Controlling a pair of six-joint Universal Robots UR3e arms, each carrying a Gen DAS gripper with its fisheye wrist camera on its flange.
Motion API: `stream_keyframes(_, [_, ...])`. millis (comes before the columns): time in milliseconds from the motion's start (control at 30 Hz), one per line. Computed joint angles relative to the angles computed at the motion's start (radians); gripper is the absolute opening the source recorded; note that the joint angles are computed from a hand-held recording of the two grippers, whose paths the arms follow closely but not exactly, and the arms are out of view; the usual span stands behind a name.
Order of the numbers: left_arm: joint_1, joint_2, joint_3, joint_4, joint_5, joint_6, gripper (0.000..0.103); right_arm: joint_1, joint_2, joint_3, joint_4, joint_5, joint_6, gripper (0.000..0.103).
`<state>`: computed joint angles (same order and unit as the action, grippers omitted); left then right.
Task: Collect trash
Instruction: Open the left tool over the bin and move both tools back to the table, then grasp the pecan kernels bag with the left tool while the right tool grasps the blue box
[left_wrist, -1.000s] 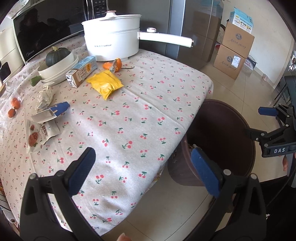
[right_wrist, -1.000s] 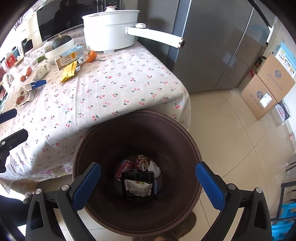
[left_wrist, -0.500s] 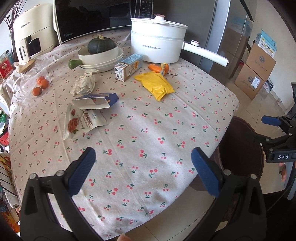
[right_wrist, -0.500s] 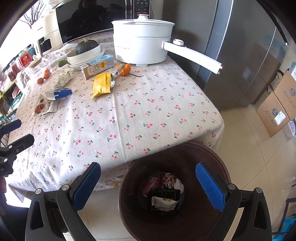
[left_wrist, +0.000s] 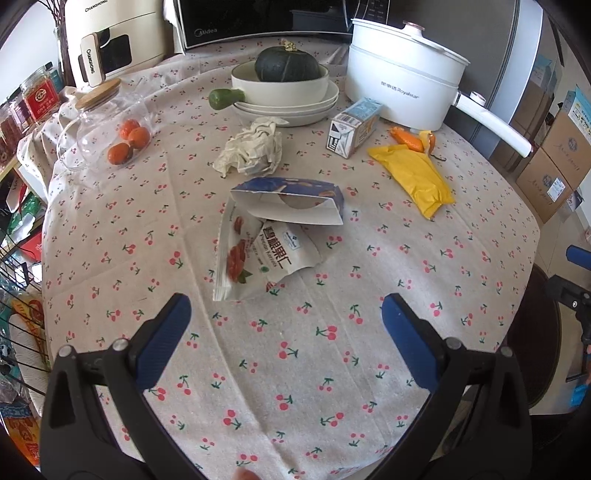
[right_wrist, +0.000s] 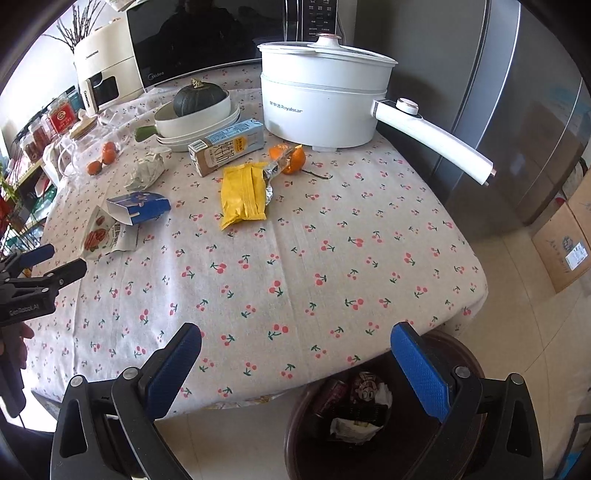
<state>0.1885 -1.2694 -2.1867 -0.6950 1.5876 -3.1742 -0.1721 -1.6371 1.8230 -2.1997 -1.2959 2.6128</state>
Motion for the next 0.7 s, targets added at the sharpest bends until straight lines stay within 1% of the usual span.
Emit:
stream_keyframes(167, [0.026,-0.135,0.01,0.101,0.012,0.034,0.103,0.049,0.081,-0.056,-0.016,-0.022,0.048,0.103])
stream_keyframes(267, [0.049,-0.203,0.022,0.147,-0.005,0.035,0.103,0.061,0.124,-0.088,-0.006,-0.024,0.075,0.103])
stream_keyframes(367, [0.067,-0.258,0.028,0.19,-0.029,0.059,0.103,0.065,0.156,-0.112,0.008,-0.02,0.101,0.103])
stream_keyframes(500, [0.062,-0.324,0.06,0.197,-0.034,0.068,0.103,0.076,0.183,-0.128,0.006,-0.027,0.128,0.103])
stream_keyframes(667, [0.076,-0.347,0.08,0.19,-0.075,0.033,0.103,0.1,0.2,-0.124,-0.017,-0.048,0.149,0.103])
stream_keyframes(700, [0.077,-0.352,0.083,0.184,-0.078,0.029,0.101,0.105,0.204,-0.123,-0.022,-0.052,0.153,0.103])
